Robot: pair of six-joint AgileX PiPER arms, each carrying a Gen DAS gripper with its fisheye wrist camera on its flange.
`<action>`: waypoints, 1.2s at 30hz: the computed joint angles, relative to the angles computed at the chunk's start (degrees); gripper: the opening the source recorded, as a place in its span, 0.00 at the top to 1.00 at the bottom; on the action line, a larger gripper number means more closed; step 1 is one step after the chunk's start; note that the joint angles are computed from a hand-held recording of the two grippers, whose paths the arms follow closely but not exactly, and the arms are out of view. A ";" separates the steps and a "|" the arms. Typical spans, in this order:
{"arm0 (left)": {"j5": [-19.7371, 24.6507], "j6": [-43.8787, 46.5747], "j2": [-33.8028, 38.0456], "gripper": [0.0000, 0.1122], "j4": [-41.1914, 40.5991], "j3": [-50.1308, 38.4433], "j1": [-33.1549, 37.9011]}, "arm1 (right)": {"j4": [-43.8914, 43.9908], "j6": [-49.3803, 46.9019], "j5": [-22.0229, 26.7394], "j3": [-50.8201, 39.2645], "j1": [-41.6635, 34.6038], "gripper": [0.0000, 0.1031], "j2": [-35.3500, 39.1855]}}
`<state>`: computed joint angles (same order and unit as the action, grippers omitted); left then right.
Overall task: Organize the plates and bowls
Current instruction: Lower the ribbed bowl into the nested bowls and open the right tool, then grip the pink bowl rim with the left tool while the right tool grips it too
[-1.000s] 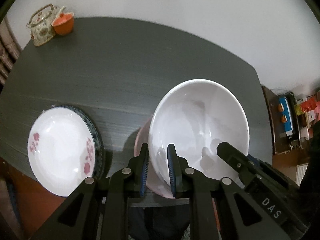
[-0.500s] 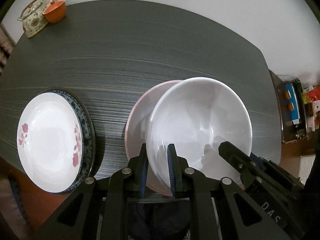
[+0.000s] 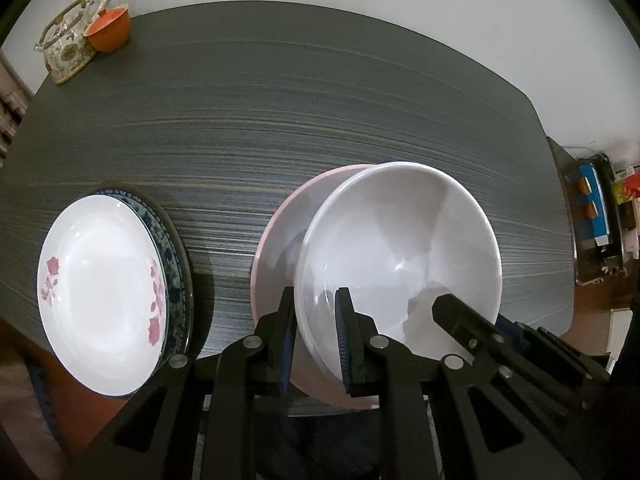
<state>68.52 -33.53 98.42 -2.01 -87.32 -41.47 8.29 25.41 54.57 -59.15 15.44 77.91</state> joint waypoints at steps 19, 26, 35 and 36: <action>-1.15 0.41 -0.47 0.76 0.63 0.44 -0.78 | -0.52 0.43 0.27 -0.36 -0.33 0.75 -0.05; -2.50 2.07 -2.52 0.66 0.35 1.22 0.20 | 0.75 -1.12 0.32 -0.25 -1.87 0.75 -1.24; -3.56 6.29 -7.60 0.57 -3.32 2.97 4.77 | 2.98 -4.64 1.89 -0.42 -5.12 0.71 -4.61; -3.67 6.58 -8.21 0.55 -3.77 3.44 5.39 | 3.01 -4.89 2.12 -0.54 -5.48 0.71 -4.95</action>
<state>64.85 -26.95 90.21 -5.78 -83.89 -36.08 11.29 20.52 56.69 -59.69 9.96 72.96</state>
